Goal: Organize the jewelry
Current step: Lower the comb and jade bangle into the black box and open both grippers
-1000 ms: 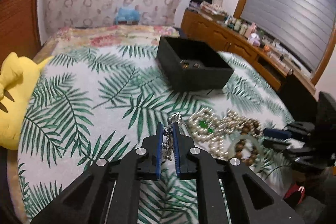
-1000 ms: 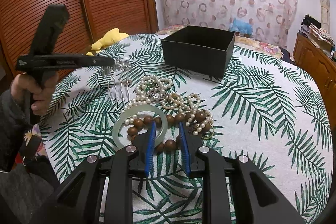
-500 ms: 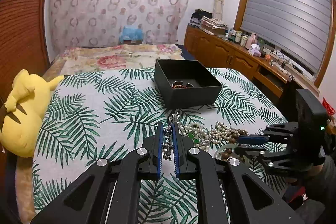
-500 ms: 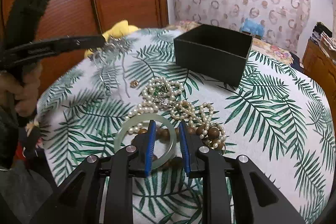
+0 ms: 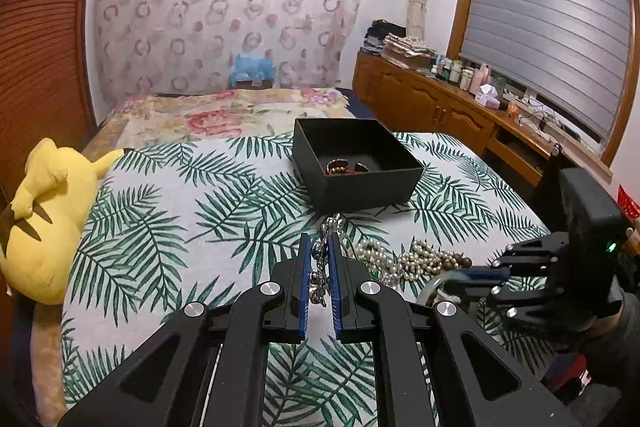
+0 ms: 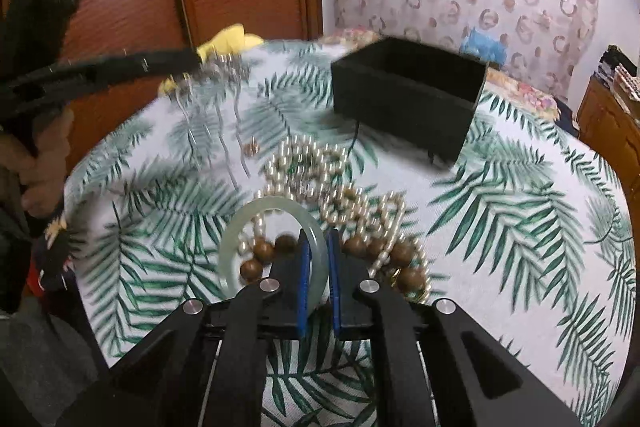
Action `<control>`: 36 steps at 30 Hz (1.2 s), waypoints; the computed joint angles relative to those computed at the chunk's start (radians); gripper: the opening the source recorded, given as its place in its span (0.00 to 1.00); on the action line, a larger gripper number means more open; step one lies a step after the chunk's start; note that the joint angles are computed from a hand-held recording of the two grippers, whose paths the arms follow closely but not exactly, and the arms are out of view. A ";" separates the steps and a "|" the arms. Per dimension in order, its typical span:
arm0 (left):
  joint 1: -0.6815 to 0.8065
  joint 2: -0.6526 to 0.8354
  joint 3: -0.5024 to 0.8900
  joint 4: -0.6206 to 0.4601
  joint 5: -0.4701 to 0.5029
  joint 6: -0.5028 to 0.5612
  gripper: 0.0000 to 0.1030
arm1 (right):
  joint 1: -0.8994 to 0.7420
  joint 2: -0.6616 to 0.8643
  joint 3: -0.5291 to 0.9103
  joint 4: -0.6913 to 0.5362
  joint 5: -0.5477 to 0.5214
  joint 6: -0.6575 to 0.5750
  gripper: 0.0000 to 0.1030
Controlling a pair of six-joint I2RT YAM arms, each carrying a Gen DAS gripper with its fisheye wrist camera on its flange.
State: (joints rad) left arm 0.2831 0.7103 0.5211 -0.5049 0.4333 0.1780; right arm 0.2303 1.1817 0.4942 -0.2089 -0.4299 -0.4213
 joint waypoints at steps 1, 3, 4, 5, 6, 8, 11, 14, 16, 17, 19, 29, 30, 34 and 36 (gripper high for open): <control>-0.007 0.005 0.004 0.006 -0.005 -0.006 0.07 | -0.015 -0.013 0.009 -0.007 -0.016 0.001 0.09; -0.028 0.017 0.012 0.027 -0.019 -0.022 0.07 | -0.040 -0.018 0.037 -0.023 -0.039 -0.001 0.09; -0.041 0.028 0.019 0.041 -0.029 -0.031 0.07 | -0.048 -0.016 0.048 -0.025 -0.042 -0.002 0.09; -0.052 0.038 0.025 0.053 -0.038 -0.038 0.07 | -0.055 -0.013 0.064 -0.028 -0.043 -0.004 0.09; -0.062 0.048 0.030 0.063 -0.046 -0.043 0.07 | -0.062 -0.005 0.082 -0.032 -0.047 -0.006 0.09; -0.079 0.072 0.044 0.087 -0.062 -0.054 0.07 | -0.079 0.017 0.119 -0.034 -0.065 -0.006 0.09; -0.105 0.113 0.064 0.127 -0.092 -0.068 0.07 | -0.096 0.069 0.189 -0.029 -0.081 0.008 0.09; -0.128 0.168 0.094 0.165 -0.116 -0.082 0.07 | -0.106 0.123 0.255 -0.008 -0.072 0.027 0.09; -0.144 0.204 0.118 0.191 -0.133 -0.091 0.07 | -0.112 0.159 0.293 0.000 -0.065 0.039 0.10; -0.151 0.226 0.132 0.205 -0.136 -0.095 0.07 | -0.114 0.184 0.319 0.006 -0.060 0.049 0.09; -0.170 0.271 0.161 0.233 -0.156 -0.103 0.07 | -0.115 0.229 0.363 0.016 -0.046 0.061 0.09; -0.272 0.500 0.281 0.358 -0.264 -0.136 0.07 | -0.159 0.361 0.481 0.049 -0.043 0.118 0.10; -0.276 0.512 0.283 0.368 -0.266 -0.139 0.07 | -0.163 0.364 0.484 0.051 -0.043 0.117 0.10; -0.312 0.597 0.314 0.418 -0.300 -0.159 0.07 | -0.175 0.394 0.513 0.050 -0.042 0.107 0.10; -0.326 0.629 0.322 0.432 -0.312 -0.164 0.07 | -0.176 0.409 0.526 0.050 -0.042 0.110 0.10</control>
State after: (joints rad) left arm -0.0430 1.3396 0.8427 -0.0733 0.1213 0.0137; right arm 0.0540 1.5903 1.0206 -0.1592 -0.4723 -0.3110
